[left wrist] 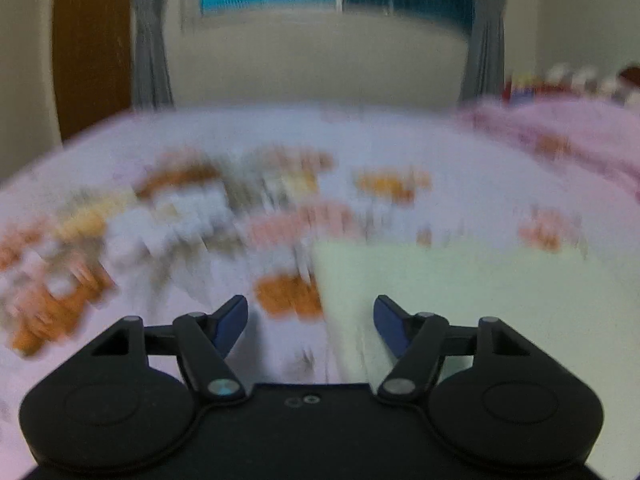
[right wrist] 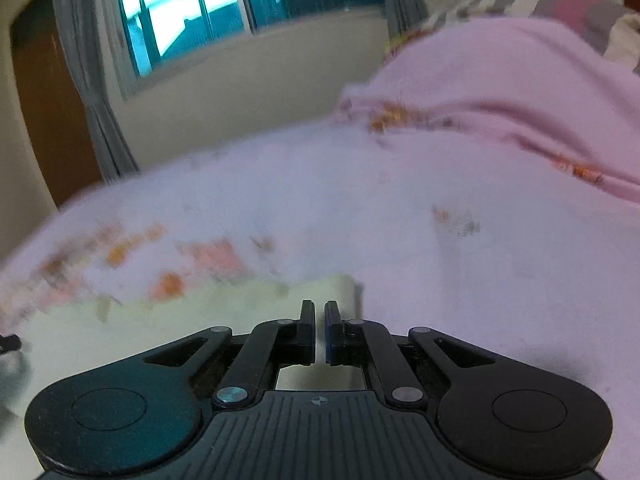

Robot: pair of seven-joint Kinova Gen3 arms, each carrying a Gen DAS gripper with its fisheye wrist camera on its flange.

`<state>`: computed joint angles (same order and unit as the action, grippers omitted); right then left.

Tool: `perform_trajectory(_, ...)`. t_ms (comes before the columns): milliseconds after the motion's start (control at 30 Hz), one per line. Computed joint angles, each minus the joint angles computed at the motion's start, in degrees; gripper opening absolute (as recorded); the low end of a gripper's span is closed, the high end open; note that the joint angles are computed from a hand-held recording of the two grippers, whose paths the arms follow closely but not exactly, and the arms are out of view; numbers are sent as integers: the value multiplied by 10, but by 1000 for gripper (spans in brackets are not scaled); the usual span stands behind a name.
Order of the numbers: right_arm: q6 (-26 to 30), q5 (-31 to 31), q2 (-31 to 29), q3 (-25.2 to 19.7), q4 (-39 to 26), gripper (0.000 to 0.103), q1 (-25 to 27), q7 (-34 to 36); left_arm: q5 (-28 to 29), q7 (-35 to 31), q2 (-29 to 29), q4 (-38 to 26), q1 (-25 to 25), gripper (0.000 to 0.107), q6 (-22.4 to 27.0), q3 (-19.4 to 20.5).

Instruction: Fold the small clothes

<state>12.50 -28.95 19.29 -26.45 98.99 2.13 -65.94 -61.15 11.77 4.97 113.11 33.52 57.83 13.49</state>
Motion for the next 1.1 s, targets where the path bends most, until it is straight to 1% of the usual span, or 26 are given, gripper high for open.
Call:
perform_trajectory(33, 23, 16, 19, 26, -14, 2, -23, -16, -6, 11, 6, 7, 2, 72, -8, -6)
perform_trajectory(67, 47, 24, 26, 43, -32, 2, -35, -24, -9, 18, 5, 10, 13, 72, -10, -18)
perform_trajectory(100, 64, 21, 24, 51, -39, 2, -37, -22, -4, 14, 2, 8, 19, 72, -10, -25)
perform_trajectory(133, 72, 10, 15, 48, -36, 3, -28, -12, -2, 12, -2, 5, 35, 69, -3, -36)
perform_trajectory(167, 70, -11, 7, 34, -27, 3, -9, 8, -9, 17, -11, 9, 52, 70, 7, -40)
perform_trajectory(233, 55, -55, -25, -16, 9, 3, 43, 54, -20, 24, -25, 21, 66, 70, 25, -25)
perform_trajectory(267, 52, -68, -36, -43, 21, 9, 69, 77, -14, 15, -30, 23, 66, 70, 25, -20)
perform_trajectory(300, 46, -79, -44, -62, 36, 33, 86, 101, -3, 5, -30, 24, 69, 70, 23, -19)
perform_trajectory(333, 43, -85, -46, -71, 48, 53, 92, 124, 10, -7, -25, 23, 65, 70, 21, -16)
perform_trajectory(367, 35, -97, -45, -69, 65, 79, 88, 147, 13, -12, -20, 26, 64, 71, 19, -14)
perform_trajectory(400, 29, -117, -41, -59, 77, 79, 73, 171, 12, -8, -18, 26, 69, 72, 25, -15)
perform_trajectory(433, 31, -140, -46, -47, 80, 79, 65, 194, 20, -12, -20, 21, 65, 72, 30, -11)
perform_trajectory(467, 42, -163, -52, -30, 79, 72, 56, 215, 34, -17, -27, 15, 66, 70, 35, -12)
perform_trajectory(500, 62, -187, -63, -16, 78, 57, 55, 226, 38, -14, -38, 15, 72, 69, 42, -8)
perform_trajectory(533, 86, -210, -78, -8, 80, 55, 64, 243, 36, -9, -49, 18, 79, 69, 58, 6)
perform_trajectory(567, 109, -233, -97, 9, 85, 55, 65, 256, 39, -9, -56, 18, 86, 70, 82, 23)
perform_trajectory(633, 152, -280, -140, 62, 110, 55, 48, 297, 47, 1, -70, 25, 95, 70, 128, 71)
perform_trajectory(700, 195, -327, -186, 115, 145, 55, 38, 344, 69, 37, -86, 36, 132, 70, 166, 94)
perform_trajectory(800, 265, -387, -255, 195, 218, 55, 37, 411, 119, 107, -95, 42, 170, 70, 230, 167)
perform_trajectory(867, 311, -389, -307, 248, 263, 55, 46, 427, 160, 153, -91, 34, 198, 70, 277, 220)
perform_trajectory(900, 335, -376, -329, 275, 277, 55, 49, 421, 180, 177, -90, 27, 209, 70, 296, 247)
perform_trajectory(967, 381, -333, -368, 328, 300, 55, 50, 396, 212, 223, -91, 16, 214, 67, 317, 300)
perform_trajectory(1000, 404, -312, -390, 354, 312, 55, 54, 388, 223, 247, -89, 9, 222, 67, 324, 326)
perform_trajectory(1033, 428, -292, -406, 379, 319, 55, 56, 379, 227, 270, -76, -2, 240, 66, 340, 342)
perform_trajectory(1067, 451, -272, -421, 405, 325, 49, 54, 368, 227, 293, -63, -13, 263, 66, 355, 347)
perform_trajectory(1100, 474, -253, -438, 430, 330, 38, 53, 364, 224, 317, -54, -21, 290, 65, 363, 349)
